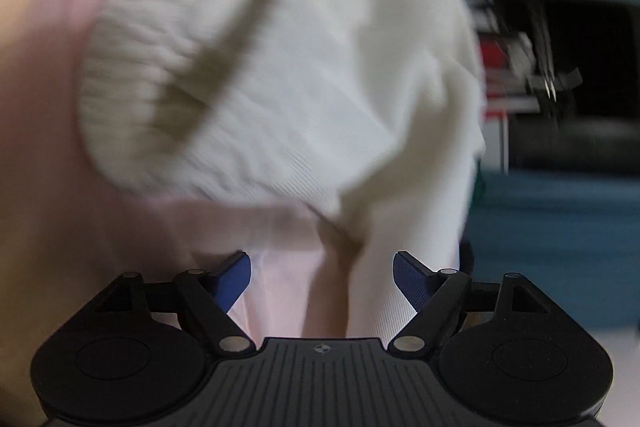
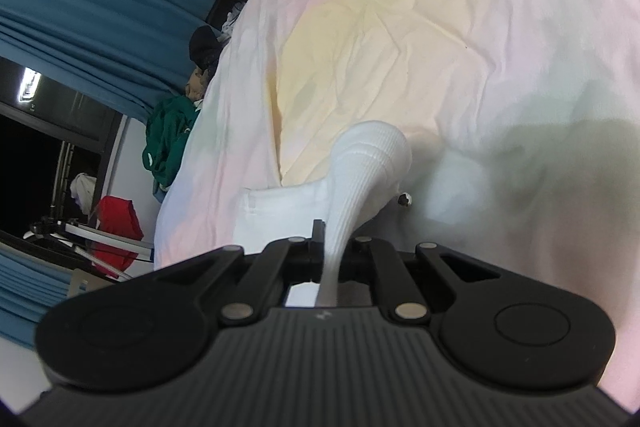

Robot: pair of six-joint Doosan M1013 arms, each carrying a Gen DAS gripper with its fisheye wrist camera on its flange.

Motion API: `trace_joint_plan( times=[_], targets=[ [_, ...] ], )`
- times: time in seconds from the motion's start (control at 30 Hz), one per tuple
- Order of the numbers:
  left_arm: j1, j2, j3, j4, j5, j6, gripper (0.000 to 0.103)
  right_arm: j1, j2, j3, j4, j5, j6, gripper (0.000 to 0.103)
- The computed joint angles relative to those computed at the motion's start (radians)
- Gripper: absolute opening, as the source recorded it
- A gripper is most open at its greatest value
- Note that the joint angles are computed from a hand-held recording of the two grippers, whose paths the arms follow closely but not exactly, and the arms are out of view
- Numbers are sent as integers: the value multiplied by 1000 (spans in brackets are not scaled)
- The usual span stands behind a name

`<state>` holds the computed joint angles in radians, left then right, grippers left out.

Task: Fold clothes

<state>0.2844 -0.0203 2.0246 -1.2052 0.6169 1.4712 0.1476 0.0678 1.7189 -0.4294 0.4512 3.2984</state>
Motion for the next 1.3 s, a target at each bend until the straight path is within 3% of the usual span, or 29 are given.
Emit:
trace_joint_plan(
  times=[0.13, 0.2, 0.23, 0.27, 0.47, 0.57, 0.8, 0.87, 1.0, 1.07, 1.17, 1.3],
  targets=[
    [12, 4, 10, -40, -81, -51, 64, 2, -2, 8, -48, -8, 46, 6],
    [34, 10, 14, -79, -79, -88, 56, 2, -6, 17, -89, -21, 85, 6],
    [44, 13, 13, -82, -74, -116, 45, 2, -6, 20, -113, -25, 112, 6],
    [52, 13, 7, -54, -67, -154, 34, 0, -6, 22, -122, -30, 130, 5],
    [74, -20, -54, 179, -68, -229, 13, 0, -22, 49, -242, -23, 289, 5],
    [123, -32, -90, 227, -11, -240, 10, 11, -37, 64, -371, 21, 410, 5],
    [276, -41, -216, 413, 226, -219, 8, 32, -56, 73, -437, 126, 480, 5],
    [298, -43, -245, 456, 292, -217, 8, 51, -64, 75, -505, 173, 539, 5],
    [323, -41, -250, 514, 356, -195, 8, 86, -79, 75, -566, 291, 619, 5],
    [328, -41, -236, 547, 373, -182, 8, 92, -81, 64, -505, 346, 584, 5],
    [322, -39, -207, 595, 386, -183, 8, 73, -63, 28, -310, 418, 391, 5],
    [305, -26, -201, 631, 375, -143, 10, 52, -52, 33, -198, 427, 316, 6]
  ],
)
